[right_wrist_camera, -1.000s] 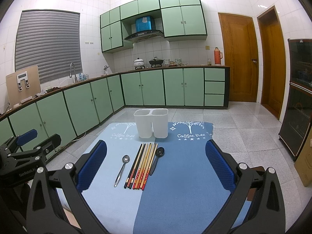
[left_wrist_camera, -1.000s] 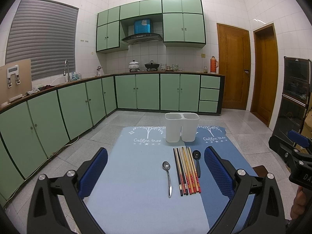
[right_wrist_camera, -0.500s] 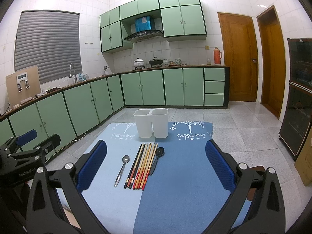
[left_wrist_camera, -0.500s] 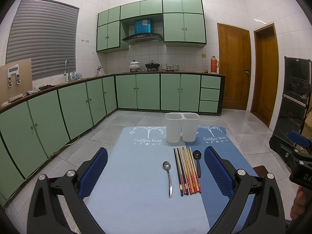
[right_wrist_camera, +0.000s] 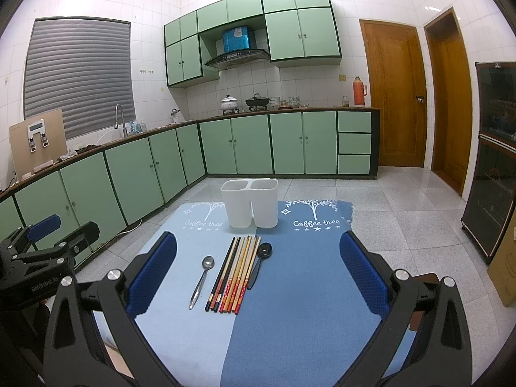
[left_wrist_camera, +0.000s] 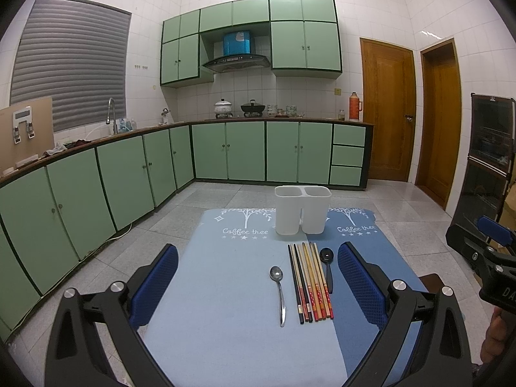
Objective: Organize utensils
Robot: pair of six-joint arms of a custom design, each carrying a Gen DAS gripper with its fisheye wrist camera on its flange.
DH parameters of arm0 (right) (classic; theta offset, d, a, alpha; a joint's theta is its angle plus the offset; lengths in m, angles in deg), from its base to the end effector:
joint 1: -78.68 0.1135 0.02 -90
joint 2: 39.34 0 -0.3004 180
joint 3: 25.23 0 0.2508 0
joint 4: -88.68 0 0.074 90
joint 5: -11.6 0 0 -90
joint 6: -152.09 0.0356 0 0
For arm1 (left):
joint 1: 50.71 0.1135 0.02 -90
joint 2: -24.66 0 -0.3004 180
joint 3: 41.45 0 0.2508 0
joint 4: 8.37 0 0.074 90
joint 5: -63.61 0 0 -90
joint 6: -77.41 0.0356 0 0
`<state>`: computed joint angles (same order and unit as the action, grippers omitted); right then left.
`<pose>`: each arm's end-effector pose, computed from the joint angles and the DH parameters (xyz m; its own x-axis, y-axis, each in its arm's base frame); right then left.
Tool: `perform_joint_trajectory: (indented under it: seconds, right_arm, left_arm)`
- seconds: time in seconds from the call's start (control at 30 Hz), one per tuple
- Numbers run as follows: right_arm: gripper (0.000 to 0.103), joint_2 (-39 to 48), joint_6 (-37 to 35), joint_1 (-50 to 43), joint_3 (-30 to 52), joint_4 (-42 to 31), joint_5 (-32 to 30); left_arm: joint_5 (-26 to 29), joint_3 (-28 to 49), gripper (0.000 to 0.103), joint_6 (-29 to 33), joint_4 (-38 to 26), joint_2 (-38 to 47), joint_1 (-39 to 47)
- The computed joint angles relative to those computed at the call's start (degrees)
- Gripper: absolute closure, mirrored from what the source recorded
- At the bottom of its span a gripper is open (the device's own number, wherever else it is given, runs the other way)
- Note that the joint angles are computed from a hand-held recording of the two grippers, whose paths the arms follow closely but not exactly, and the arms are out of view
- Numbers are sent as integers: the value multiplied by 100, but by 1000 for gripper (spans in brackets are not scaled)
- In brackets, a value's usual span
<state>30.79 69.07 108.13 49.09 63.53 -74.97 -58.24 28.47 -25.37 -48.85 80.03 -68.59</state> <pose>0.2364 0.1310 0.3752 -0.3629 -0.0656 -0.9295 -0.4010 0.9114 0.0922 0.1826 -0.0392 0.3781 -0.3636 -0.0801 -0.9281 -0.2782 0.9602 0.0261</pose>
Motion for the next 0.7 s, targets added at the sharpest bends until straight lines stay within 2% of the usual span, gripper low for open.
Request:
perform_joint_trajectory:
  seconds: [0.5,0.67,0.7]
  right_arm:
    - [5,21,13,0,2,3,-4]
    - [5,46,7,-38,-69,73,-33]
    - [5,50,12,-25,-78,80,-16]
  left_arm:
    - [2,0,6,-15,-4,5,1]
    - [140,-34,6,42,23,-21,154]
    - [328,-259,6,135,153,-153,374]
